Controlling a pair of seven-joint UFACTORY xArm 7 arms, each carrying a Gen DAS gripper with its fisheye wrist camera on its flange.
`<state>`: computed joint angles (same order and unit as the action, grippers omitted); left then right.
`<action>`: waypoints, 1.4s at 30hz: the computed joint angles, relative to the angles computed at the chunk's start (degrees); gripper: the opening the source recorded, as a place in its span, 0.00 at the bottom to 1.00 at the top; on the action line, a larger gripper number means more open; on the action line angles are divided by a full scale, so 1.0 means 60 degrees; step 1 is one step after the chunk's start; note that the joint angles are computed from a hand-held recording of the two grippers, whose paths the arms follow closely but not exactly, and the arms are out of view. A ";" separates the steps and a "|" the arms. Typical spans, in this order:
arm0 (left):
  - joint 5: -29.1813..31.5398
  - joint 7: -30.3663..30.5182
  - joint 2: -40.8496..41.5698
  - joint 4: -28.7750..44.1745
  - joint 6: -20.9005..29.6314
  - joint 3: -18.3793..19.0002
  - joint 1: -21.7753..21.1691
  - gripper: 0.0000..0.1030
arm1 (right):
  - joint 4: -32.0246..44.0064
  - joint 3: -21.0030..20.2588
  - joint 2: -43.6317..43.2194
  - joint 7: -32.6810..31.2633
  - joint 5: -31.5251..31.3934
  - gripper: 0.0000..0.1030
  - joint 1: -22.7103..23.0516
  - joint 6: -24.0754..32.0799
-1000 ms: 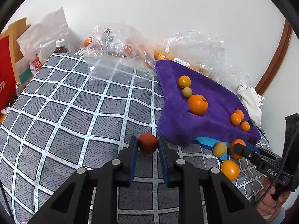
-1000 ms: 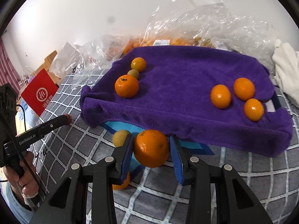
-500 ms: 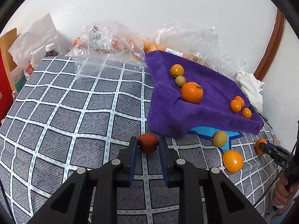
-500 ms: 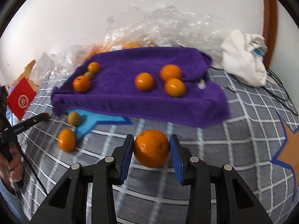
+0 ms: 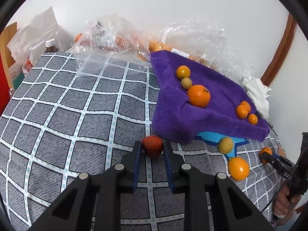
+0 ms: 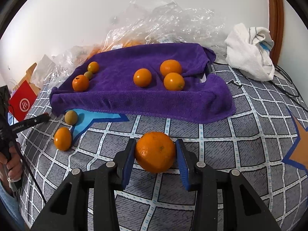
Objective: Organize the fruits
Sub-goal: 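Lift the large orange with right tool while left tool carries the red fruit over the towel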
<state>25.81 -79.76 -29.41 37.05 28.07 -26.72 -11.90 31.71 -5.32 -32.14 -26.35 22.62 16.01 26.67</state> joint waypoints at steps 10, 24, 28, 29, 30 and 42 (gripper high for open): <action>0.0196 -0.0379 -0.0446 -0.0254 -0.0408 -0.0265 0.0283 0.21 | -0.0084 -0.0152 -0.0437 -0.0008 0.0078 0.40 -0.0106 0.0123; 0.0296 0.0211 -0.0757 0.1149 0.0975 -0.0352 0.0534 0.21 | 0.1371 -0.0236 -0.0142 0.0142 -0.0109 0.40 -0.0308 0.0723; 0.0547 0.0564 -0.0180 0.2113 0.1203 -0.0318 0.0795 0.21 | 0.2433 -0.0255 0.0687 -0.0051 0.0230 0.40 -0.0128 0.0655; 0.0628 0.0638 0.0013 0.2360 0.1189 -0.0280 0.0849 0.21 | 0.2681 -0.0254 0.0882 -0.0115 0.0348 0.40 -0.0093 0.0663; 0.0751 0.0699 0.0261 0.2677 0.1211 -0.0265 0.0937 0.21 | 0.3001 -0.0265 0.1139 -0.0201 0.0495 0.40 -0.0048 0.0658; 0.2497 0.0242 0.3151 0.5160 0.1222 0.0315 0.0700 0.21 | 0.5667 0.0425 0.3964 -0.1043 0.1962 0.40 -0.0577 0.0635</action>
<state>40.79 -78.31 -10.51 68.01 35.40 -24.83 -7.70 65.71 -2.77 -8.35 -32.61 34.39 12.55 30.48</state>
